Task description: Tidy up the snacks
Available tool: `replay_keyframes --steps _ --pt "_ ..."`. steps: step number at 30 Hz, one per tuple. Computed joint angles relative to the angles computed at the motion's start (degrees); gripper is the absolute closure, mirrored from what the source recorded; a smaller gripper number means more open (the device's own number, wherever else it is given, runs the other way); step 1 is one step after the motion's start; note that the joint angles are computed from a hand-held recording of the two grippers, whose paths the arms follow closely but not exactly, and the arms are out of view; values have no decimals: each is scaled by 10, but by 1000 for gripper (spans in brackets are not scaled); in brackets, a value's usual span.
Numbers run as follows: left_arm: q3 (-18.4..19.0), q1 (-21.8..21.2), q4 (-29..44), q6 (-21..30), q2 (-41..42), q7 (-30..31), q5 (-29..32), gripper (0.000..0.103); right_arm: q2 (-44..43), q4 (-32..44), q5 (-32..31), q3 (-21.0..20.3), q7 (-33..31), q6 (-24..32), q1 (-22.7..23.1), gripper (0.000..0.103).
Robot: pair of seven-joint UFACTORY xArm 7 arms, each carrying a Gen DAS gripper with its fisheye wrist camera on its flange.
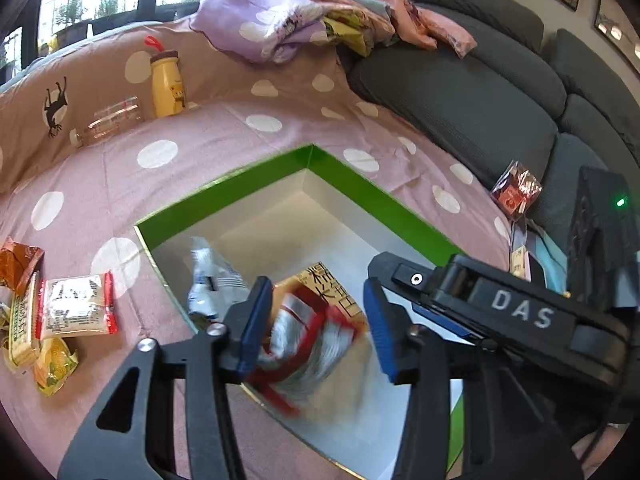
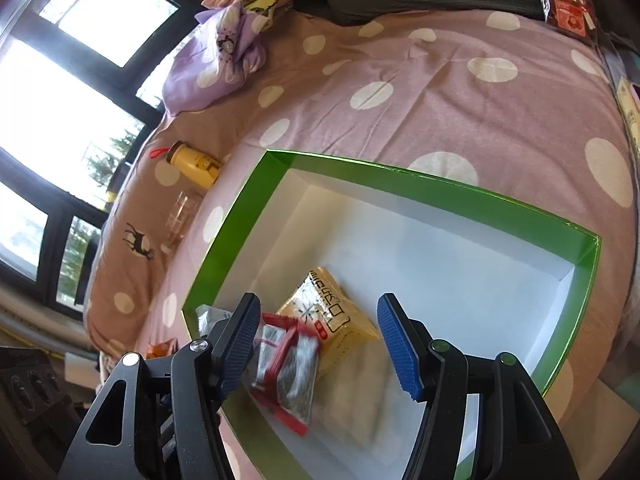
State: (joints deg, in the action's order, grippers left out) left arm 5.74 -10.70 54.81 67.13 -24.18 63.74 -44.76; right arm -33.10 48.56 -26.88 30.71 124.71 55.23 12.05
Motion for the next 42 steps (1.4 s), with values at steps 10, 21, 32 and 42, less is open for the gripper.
replay_keyframes --steps 10,21,32,42 --pt "37 55 3 -57 1 -12 28 15 96 91 -42 7 -40 72 13 35" --pt "75 166 54 -102 110 -98 71 11 261 239 -127 -7 -84 228 79 34" --pt "47 205 52 -172 150 -136 121 11 377 372 -195 -46 -99 393 182 34" --pt "43 218 77 -137 166 -143 107 11 427 423 -195 -117 -155 428 247 34"
